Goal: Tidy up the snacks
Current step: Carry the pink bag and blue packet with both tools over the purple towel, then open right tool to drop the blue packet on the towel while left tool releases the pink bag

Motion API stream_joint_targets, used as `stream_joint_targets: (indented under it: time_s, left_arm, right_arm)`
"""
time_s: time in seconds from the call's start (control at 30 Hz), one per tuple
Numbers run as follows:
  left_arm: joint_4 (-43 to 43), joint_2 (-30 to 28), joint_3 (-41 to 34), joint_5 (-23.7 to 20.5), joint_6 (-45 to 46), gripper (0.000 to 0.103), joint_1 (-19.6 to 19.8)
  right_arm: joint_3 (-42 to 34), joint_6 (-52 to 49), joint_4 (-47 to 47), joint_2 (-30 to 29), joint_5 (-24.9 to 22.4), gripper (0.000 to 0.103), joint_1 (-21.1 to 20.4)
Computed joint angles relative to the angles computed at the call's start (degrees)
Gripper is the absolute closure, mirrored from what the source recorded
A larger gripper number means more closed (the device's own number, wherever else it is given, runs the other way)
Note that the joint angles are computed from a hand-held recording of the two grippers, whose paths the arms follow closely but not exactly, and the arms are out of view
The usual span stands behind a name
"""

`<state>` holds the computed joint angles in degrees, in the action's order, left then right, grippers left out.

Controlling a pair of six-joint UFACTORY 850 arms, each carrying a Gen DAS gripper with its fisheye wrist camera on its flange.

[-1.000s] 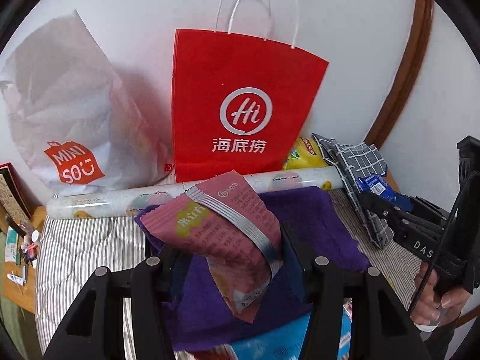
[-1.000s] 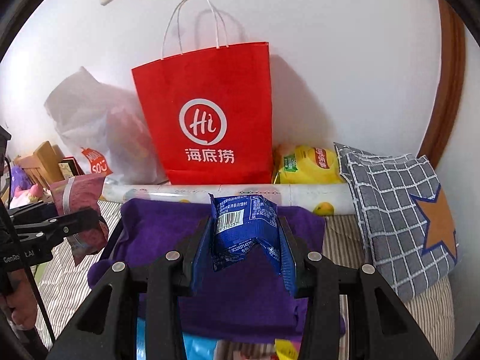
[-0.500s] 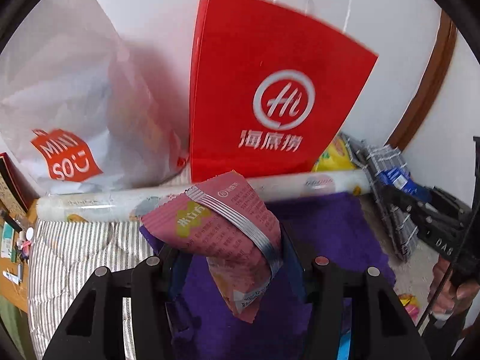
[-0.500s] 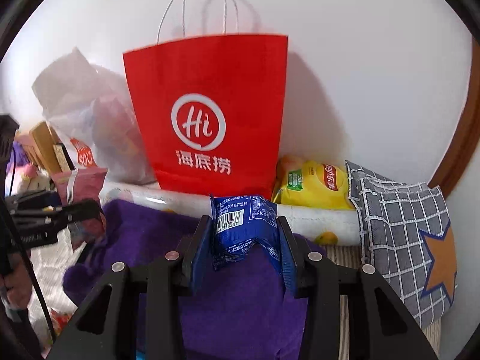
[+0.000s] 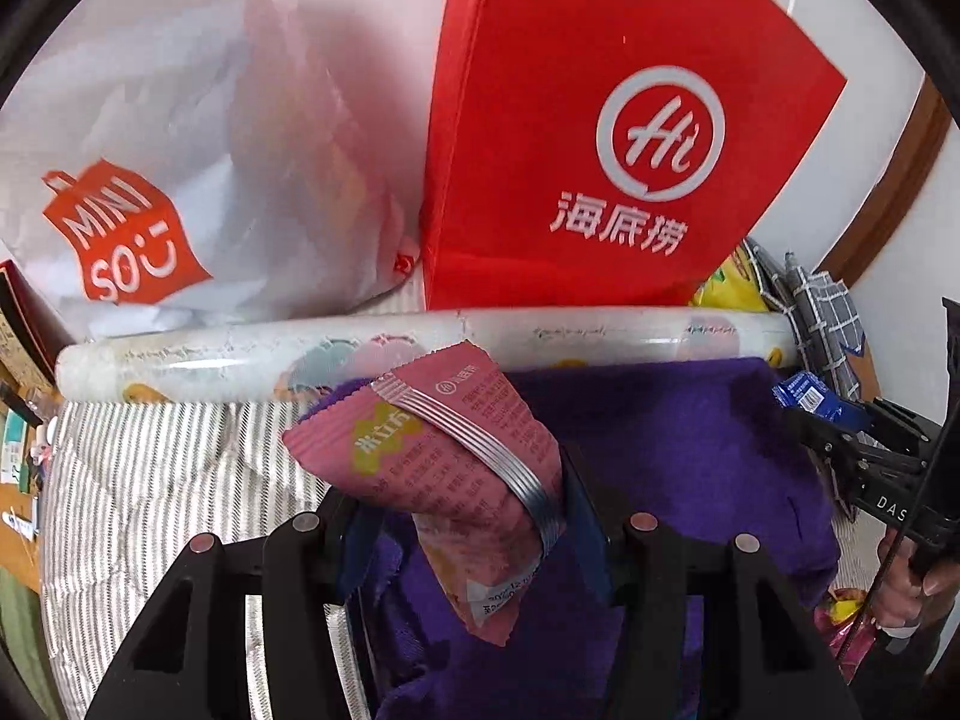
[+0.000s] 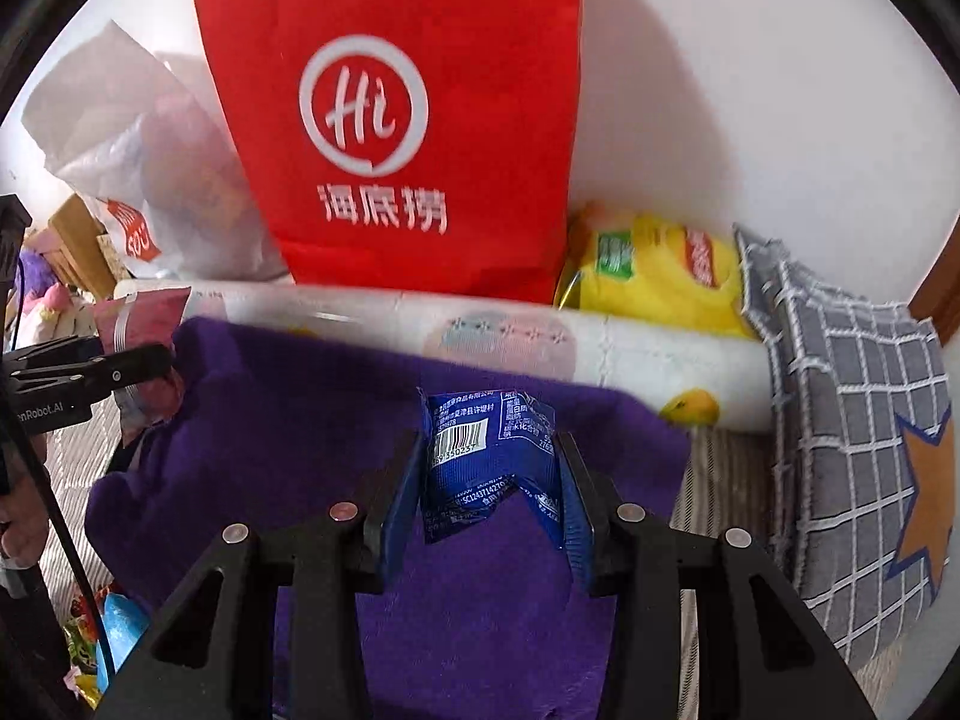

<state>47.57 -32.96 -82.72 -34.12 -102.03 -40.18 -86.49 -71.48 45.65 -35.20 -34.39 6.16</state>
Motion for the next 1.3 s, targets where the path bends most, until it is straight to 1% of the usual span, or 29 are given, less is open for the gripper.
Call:
stream_joint_targets:
  time_s: [0.17, 0.3, 0.47, 0.67, 0.77, 0.83, 0.87, 0.9, 0.93, 0.97, 1.03, 1.1, 1.17, 1.2, 1.3]
  left_arm:
    - [-3.62, -1.08, -0.57, 1.7, 2.82, 0.05, 0.45]
    - [-6.14, -1.53, -0.67, 3.07, 4.78, 0.05, 0.81]
    - [-10.06, -2.56, -1.55, 3.54, 8.5, 0.05, 1.09]
    - [-13.09, -3.04, -1.6, 5.39, 11.0, 0.05, 1.59]
    - [-13.04, -2.88, -1.39, 5.81, 10.8, 0.05, 1.65]
    - [-13.29, -2.74, -1.3, 6.39, 11.24, 0.049, 1.69]
    - [-14.02, -2.79, -1.48, 6.49, 11.97, 0.047, 1.73]
    - [-15.09, -2.8, -1.64, 6.69, 13.14, 0.041, 1.8]
    - [-15.57, -2.92, -1.94, 6.68, 13.73, 0.034, 1.79]
    - [-15.29, -2.85, -2.09, 6.63, 13.72, 0.031, 1.67]
    - [-14.3, -2.94, -2.84, 5.79, 13.46, 0.021, 1.3]
    - [-12.72, -2.97, -3.77, 3.68, 12.75, 0.021, 0.71]
    - [-10.65, -2.76, -4.43, 1.38, 11.43, 0.021, 0.07]
    - [-9.63, -2.42, -4.3, 1.06, 10.73, 0.021, -0.14]
    - [-5.97, -1.29, -3.86, 0.17, 7.91, 0.021, -0.91]
  right_arm:
    - [-1.02, 3.82, -4.56, -1.24, -1.17, 0.058, 0.53]
    - [-1.6, 6.17, -6.89, -2.06, -1.19, 0.058, 0.95]
    - [-2.34, 8.25, -9.08, -2.93, -1.74, 0.057, 1.19]
    - [-3.7, 11.47, -12.48, -4.39, -2.39, 0.054, 1.74]
    - [-3.87, 12.19, -13.2, -4.37, -2.26, 0.048, 1.83]
    - [-3.75, 10.76, -11.43, -3.93, -2.55, 0.041, 1.48]
    - [-3.72, 10.07, -10.57, -3.68, -2.97, 0.034, 1.13]
    - [-3.65, 9.11, -9.21, -3.4, -3.41, 0.025, 0.84]
    - [-3.28, 7.52, -7.35, -2.9, -3.46, 0.023, 0.53]
    - [-2.82, 6.23, -5.81, -2.34, -3.16, 0.023, 0.3]
    - [-1.92, 5.03, -4.39, -1.18, -2.25, 0.022, 0.02]
    - [-0.84, 4.04, -3.27, 0.26, -1.12, 0.022, -0.18]
    - [1.03, 1.34, -0.46, 2.28, 0.97, 0.022, -0.47]
    - [2.01, -0.63, 1.65, 3.41, 2.05, 0.022, -0.67]
    - [4.8, -6.72, 8.48, 6.57, 2.85, 0.022, -1.87]
